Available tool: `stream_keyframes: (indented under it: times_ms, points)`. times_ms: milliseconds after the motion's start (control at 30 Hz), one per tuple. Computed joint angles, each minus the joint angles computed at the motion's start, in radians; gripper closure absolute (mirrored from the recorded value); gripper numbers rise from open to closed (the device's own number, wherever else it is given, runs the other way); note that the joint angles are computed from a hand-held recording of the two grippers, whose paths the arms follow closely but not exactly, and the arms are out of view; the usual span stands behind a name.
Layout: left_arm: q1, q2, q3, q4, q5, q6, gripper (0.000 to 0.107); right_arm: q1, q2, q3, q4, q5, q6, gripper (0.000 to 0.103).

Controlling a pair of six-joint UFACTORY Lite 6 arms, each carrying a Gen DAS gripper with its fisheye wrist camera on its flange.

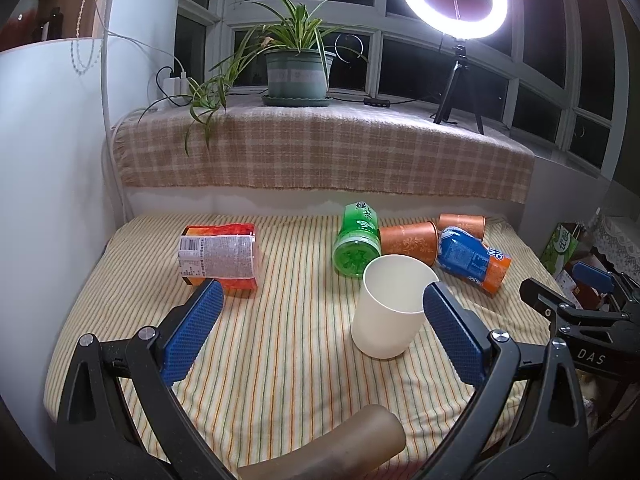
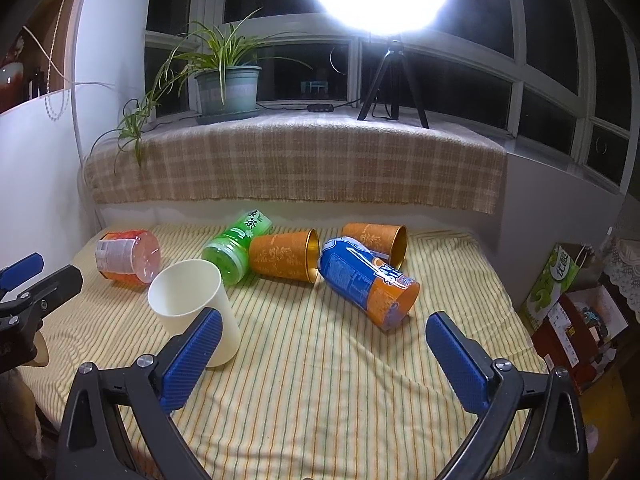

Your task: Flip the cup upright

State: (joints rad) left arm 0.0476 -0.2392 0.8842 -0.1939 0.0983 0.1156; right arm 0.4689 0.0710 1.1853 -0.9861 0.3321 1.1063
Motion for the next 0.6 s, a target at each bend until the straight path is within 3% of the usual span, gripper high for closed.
stream_keyframes:
  times_ms: [200,600]
  points:
    - [0.003,-0.002,0.005,-0.025,0.005,0.026,0.005,0.000,0.002,-0.001,-0.031,0.001,0.031,0.000]
    - [-0.014,-0.009,0.015,0.119,0.018,-0.121,0.005,0.001,-0.007,-0.006,-0.058,0.005,0.055,0.000]
